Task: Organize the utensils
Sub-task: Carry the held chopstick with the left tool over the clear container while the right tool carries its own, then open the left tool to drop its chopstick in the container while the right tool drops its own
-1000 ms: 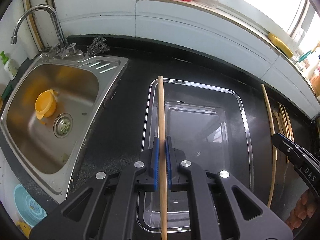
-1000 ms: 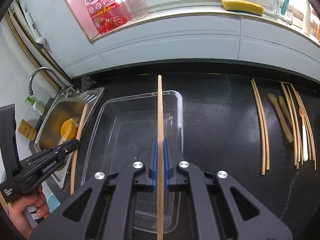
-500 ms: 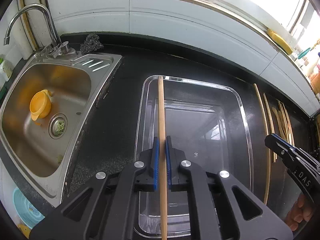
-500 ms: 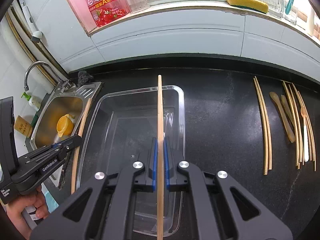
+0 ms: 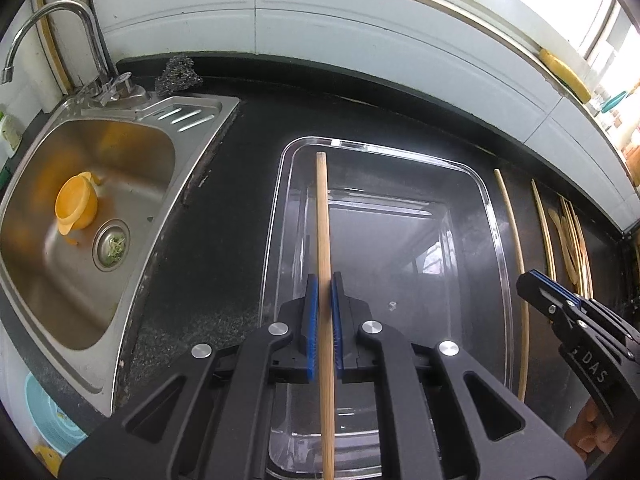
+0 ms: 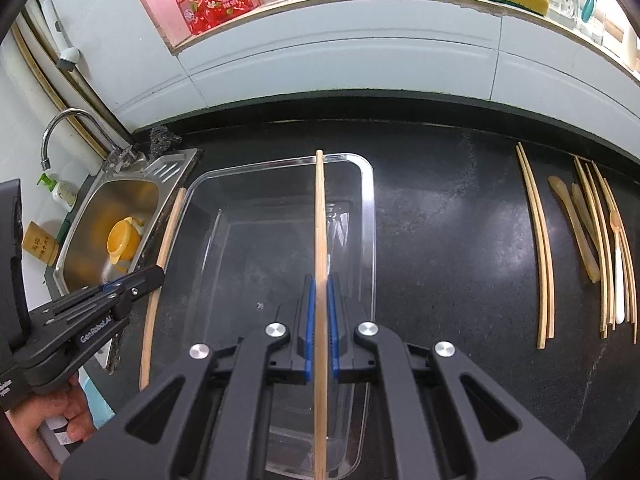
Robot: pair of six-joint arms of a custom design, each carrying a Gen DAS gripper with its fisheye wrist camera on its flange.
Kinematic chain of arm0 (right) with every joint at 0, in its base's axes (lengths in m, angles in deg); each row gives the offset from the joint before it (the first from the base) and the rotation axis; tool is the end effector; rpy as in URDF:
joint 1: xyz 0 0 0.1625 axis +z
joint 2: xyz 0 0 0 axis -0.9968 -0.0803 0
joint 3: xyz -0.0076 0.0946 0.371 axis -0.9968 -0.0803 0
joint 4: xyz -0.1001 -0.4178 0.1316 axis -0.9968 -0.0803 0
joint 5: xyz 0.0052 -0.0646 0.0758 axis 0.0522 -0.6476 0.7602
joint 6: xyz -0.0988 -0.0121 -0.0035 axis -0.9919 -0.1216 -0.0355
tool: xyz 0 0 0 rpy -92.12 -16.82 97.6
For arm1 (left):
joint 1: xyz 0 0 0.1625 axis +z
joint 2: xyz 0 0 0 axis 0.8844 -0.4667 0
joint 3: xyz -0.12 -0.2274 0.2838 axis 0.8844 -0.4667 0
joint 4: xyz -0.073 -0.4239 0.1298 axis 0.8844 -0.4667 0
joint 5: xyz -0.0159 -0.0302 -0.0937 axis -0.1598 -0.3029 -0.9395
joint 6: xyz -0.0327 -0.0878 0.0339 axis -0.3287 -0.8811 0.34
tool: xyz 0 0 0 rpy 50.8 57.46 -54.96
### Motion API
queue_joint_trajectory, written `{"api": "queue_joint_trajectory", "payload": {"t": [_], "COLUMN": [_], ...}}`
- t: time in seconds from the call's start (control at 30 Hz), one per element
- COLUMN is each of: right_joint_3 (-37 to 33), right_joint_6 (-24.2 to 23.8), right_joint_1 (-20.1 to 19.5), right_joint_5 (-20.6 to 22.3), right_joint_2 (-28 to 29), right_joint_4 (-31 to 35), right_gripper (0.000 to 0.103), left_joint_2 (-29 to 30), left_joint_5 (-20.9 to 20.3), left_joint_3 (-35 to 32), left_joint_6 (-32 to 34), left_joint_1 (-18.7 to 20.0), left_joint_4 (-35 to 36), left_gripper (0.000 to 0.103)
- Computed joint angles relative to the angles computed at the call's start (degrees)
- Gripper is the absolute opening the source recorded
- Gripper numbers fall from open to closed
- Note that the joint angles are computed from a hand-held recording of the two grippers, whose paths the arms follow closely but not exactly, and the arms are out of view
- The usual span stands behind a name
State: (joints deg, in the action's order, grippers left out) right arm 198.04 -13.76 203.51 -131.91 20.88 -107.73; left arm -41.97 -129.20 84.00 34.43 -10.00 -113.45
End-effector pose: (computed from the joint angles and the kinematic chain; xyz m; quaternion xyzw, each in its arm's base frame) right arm 0.3339 -0.4744 0.0761 0.0923 -0.9270 0.2563 0.2579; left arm -0.1428 -0.5139 0.2987 0.0848 0.9237 -0.2094 0.3096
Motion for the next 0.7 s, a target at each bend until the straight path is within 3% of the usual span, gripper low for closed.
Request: {"api": "queue_joint_trajectory", "payload": {"t": [0.7], "right_joint_3": [-0.79], "right_joint_6": [0.72], "right_joint_1": [-0.51], "right_joint_5": [0.75], "right_joint_2": [0.83], "right_joint_4": [1.69], "right_gripper": [0.007], "left_joint_2": [1.51], "left_joint_5": [-1.27], "left_joint_3": [-0.69], "left_joint_6": [-0.76], "left_joint_1": [0.82], "left_joint_4": [-0.82], "left_gripper": [0.006]}}
